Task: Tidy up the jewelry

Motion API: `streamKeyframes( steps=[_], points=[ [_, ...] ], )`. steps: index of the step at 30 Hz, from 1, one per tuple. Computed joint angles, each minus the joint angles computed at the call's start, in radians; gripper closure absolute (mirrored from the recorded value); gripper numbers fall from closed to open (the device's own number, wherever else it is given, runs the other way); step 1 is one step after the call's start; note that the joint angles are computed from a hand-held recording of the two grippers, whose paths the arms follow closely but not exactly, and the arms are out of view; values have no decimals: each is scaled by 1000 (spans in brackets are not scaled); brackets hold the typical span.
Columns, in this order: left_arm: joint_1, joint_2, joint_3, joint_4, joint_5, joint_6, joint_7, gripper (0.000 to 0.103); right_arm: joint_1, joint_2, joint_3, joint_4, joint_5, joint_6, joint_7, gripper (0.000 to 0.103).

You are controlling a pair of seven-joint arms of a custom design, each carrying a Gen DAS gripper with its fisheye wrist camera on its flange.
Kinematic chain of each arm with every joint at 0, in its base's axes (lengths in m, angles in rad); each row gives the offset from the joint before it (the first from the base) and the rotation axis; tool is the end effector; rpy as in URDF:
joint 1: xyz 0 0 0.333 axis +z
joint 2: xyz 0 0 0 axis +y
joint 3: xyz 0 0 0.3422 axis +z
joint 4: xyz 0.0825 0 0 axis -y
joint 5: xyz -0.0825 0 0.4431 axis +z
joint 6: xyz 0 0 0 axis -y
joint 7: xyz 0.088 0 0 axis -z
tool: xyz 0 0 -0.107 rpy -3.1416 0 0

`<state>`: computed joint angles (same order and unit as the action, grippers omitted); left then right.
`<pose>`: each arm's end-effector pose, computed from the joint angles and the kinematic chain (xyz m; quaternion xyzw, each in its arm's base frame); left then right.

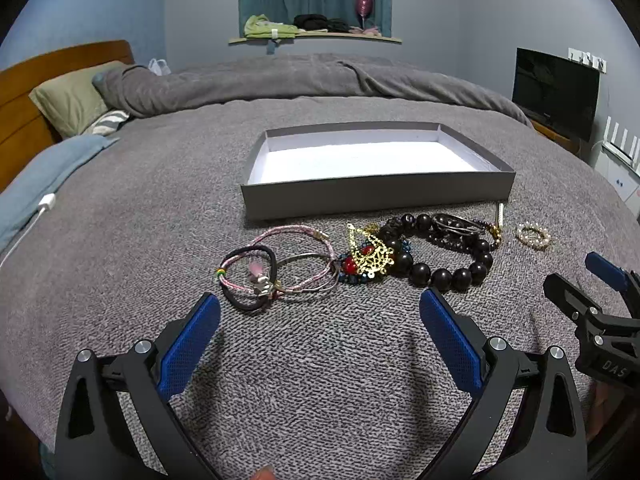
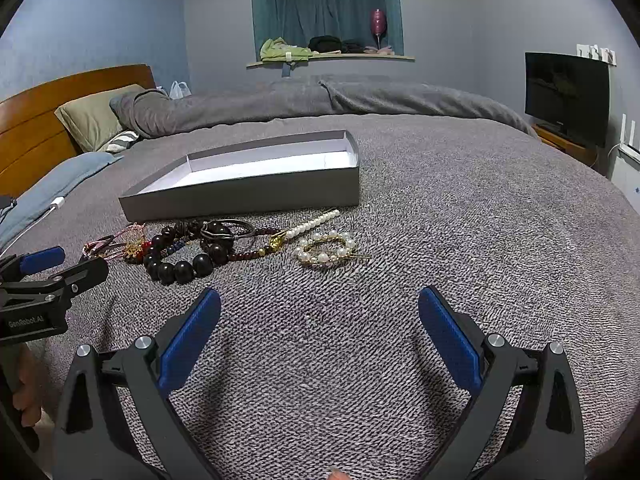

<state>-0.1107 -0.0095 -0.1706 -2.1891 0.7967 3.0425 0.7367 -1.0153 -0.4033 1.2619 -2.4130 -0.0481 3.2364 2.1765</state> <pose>0.5757 -0.2239 0.4683 -0.5678 0.7004 -0.3307 0.2788 0.5394 0.1766 0.4537 -0.5772 0.6607 -0.3277 0.3505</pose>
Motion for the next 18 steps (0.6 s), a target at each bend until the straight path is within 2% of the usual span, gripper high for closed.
streamKeyframes(
  steps=[18],
  points=[
    [0, -2, 0, -2, 3, 1, -3, 4, -2, 0, 2, 1, -4, -2, 2, 5]
  ],
)
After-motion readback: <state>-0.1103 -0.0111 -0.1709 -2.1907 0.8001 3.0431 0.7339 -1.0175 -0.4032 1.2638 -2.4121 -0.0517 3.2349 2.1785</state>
